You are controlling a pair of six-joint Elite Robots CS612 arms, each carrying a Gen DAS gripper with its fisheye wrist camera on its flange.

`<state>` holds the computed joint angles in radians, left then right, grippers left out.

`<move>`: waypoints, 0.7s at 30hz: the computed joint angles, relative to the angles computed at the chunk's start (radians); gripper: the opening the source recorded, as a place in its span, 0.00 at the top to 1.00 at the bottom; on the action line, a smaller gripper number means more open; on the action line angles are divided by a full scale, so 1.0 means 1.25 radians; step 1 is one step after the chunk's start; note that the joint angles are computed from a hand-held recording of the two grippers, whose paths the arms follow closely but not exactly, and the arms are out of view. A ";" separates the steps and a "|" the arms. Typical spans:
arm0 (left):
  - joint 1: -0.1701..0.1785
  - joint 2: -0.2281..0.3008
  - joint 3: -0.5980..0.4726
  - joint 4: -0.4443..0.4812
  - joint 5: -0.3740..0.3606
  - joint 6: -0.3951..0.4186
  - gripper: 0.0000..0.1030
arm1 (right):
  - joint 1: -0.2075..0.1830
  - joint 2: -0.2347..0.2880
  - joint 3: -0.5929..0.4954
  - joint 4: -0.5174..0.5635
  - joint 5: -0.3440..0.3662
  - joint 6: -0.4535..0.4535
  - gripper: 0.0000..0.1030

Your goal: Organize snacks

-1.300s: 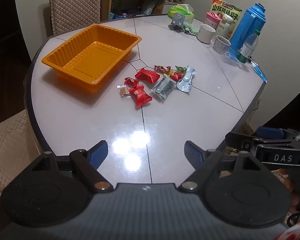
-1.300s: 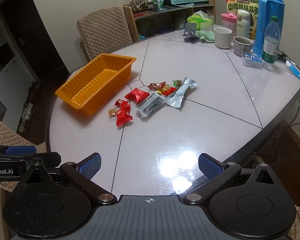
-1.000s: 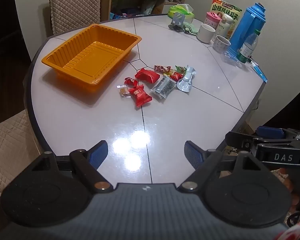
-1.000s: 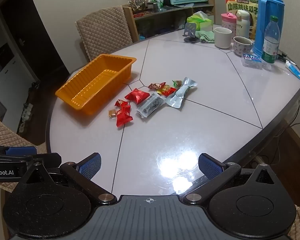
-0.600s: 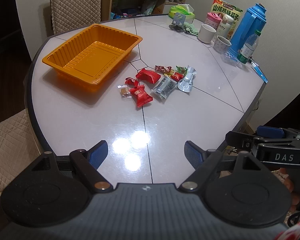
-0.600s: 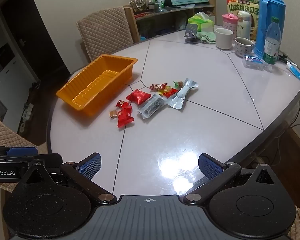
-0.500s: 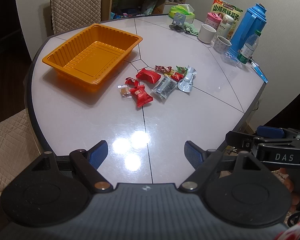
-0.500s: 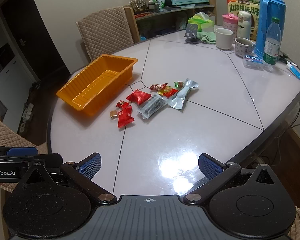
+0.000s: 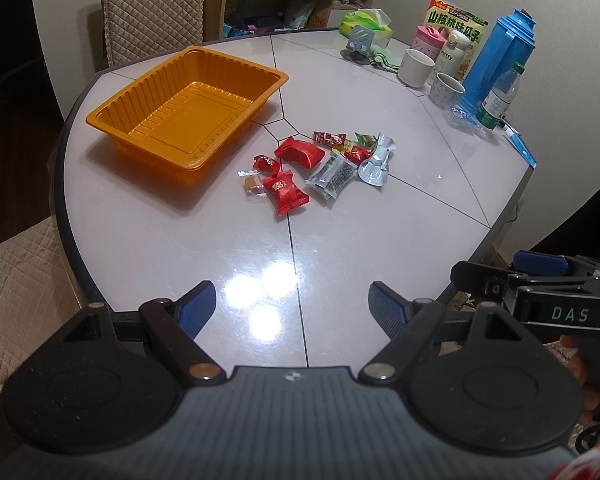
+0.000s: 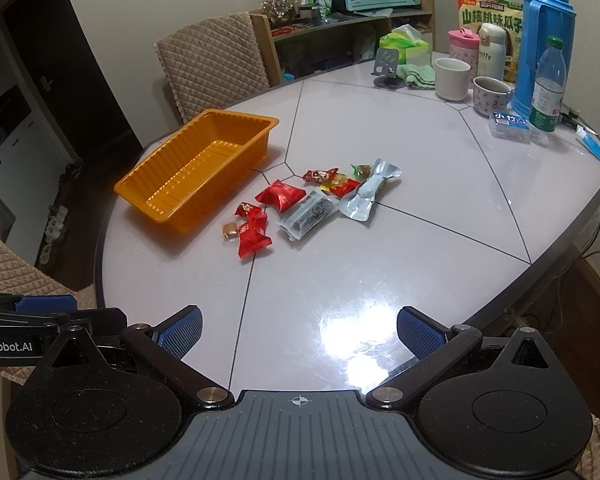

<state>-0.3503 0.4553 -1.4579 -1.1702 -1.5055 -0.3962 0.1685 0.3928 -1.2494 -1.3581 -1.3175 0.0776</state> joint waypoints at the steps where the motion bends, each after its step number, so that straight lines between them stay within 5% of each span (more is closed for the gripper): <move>1: 0.000 0.000 0.000 0.000 0.000 0.000 0.20 | 0.001 0.000 0.001 -0.001 -0.001 0.001 0.00; 21: 0.015 0.003 0.000 -0.002 -0.011 0.004 0.20 | 0.008 -0.006 0.006 0.000 -0.002 0.000 0.00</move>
